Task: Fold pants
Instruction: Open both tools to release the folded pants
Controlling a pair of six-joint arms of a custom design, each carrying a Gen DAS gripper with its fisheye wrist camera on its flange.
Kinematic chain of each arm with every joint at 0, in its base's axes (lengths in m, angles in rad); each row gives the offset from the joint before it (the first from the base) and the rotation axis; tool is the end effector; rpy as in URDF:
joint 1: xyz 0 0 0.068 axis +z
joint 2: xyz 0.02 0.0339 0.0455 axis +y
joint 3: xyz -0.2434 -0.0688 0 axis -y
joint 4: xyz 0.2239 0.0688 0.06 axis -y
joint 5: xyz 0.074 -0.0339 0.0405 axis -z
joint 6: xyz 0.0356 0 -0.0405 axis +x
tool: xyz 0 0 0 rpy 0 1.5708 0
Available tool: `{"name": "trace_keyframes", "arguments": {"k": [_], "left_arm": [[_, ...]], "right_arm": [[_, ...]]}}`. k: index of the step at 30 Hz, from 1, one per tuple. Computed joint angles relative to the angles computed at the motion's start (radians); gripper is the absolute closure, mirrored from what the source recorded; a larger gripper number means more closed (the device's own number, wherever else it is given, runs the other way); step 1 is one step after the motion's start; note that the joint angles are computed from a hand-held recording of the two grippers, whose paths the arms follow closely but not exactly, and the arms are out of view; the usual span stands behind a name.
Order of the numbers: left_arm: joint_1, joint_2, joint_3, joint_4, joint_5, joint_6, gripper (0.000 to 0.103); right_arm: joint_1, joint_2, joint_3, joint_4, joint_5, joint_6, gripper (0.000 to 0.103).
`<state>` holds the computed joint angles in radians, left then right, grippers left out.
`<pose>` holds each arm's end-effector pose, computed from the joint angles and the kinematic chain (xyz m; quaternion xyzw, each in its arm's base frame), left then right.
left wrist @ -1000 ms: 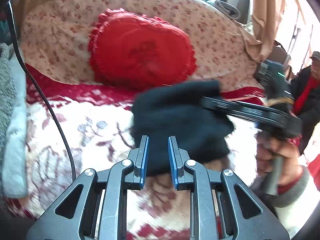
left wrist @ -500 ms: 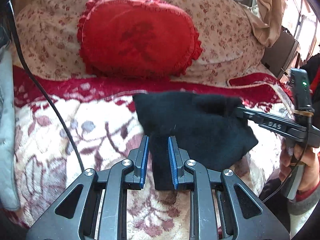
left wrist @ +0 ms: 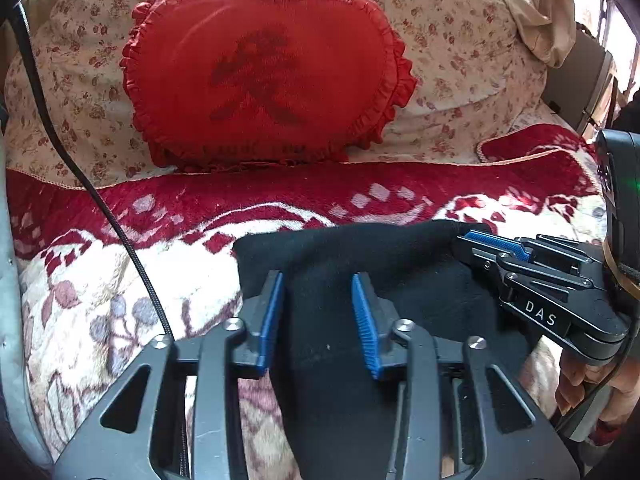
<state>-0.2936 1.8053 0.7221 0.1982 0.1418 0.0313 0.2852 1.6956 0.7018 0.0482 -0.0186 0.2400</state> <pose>0.2892 -0.0927 0.0960 0.1754 0.9232 -0.1100 0.3238 0.2751 0.0813 0.1112 -0.0244 0.9512 0.0884 0.2947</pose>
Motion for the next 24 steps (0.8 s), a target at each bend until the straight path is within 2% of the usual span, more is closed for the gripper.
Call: {"name": "trace_keyframes", "arguments": {"k": [4, 7, 16, 21, 24], "left_arm": [[-0.020, 0.024, 0.011, 0.012, -0.033, -0.006, 0.062], [-0.024, 0.006, -0.009, 0.017, -0.038, -0.012, 0.062], [0.006, -0.162, -0.092, -0.062, 0.002, -0.021, 0.062], [0.014, -0.259, -0.183, -0.059, 0.027, -0.024, 0.062], [0.007, -0.263, -0.234, -0.029, 0.020, -0.023, 0.062]], "right_arm": [[-0.013, 0.080, 0.044, 0.032, -0.018, -0.013, 0.089], [-0.017, 0.084, 0.061, 0.011, -0.025, -0.013, 0.089], [0.013, -0.145, -0.017, -0.118, -0.035, 0.030, 0.089], [0.054, -0.276, -0.078, -0.184, -0.022, 0.055, 0.089], [0.084, -0.360, -0.126, -0.225, -0.013, 0.056, 0.089]]}}
